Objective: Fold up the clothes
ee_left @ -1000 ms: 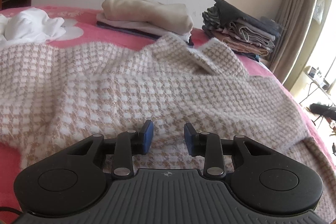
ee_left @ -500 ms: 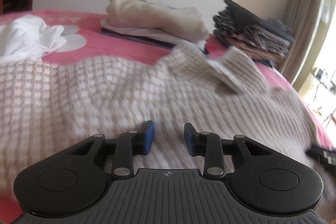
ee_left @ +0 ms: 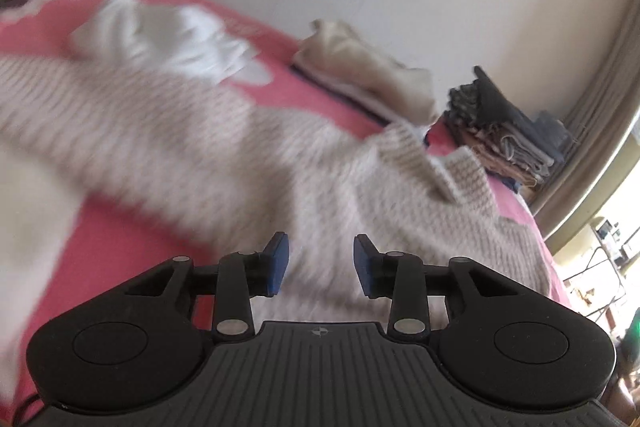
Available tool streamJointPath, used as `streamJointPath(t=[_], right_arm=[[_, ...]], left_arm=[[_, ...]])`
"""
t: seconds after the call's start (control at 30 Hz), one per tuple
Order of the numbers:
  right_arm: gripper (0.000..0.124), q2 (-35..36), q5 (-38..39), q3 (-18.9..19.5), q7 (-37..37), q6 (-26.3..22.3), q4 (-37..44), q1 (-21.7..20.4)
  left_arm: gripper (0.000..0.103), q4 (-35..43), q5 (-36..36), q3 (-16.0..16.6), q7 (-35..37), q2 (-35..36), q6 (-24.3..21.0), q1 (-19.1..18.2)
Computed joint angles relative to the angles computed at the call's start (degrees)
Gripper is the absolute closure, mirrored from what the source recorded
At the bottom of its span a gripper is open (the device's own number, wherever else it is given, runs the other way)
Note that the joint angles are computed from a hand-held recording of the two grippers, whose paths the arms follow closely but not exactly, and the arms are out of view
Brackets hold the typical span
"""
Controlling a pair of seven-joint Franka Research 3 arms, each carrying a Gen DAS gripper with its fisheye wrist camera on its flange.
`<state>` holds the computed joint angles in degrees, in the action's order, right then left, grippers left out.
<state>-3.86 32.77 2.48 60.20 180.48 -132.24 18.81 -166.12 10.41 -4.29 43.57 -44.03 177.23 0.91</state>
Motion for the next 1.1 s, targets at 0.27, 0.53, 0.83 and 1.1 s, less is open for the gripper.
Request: streamJointPath(t=[0.27, 0.53, 0.83, 1.1], right_arm=[[0.089, -5.53, 9.73, -2.61, 6.15, -15.79, 2.81, 1.00], [0.087, -5.37, 26.41, -3.21, 16.83, -29.95, 4.64, -1.12], [0.089, -1.89, 43.84, -0.53, 21.25, -21.18, 5.02, -0.97], [0.115, -0.08, 57.78, 2.23, 7.50, -7.48, 6.45, 1.18]], left_arm=[[0.067, 0.28, 0.85, -2.72, 0.20, 2.46, 2.46, 2.32], [0.067, 2.36, 4.57, -9.86, -2.95, 7.55, 6.16, 10.75], [0.076, 3.67, 5.56, -15.79, -5.31, 11.21, 10.26, 17.77], [0.091, 6.07, 4.18, -25.46, -4.88, 14.16, 14.86, 27.29]])
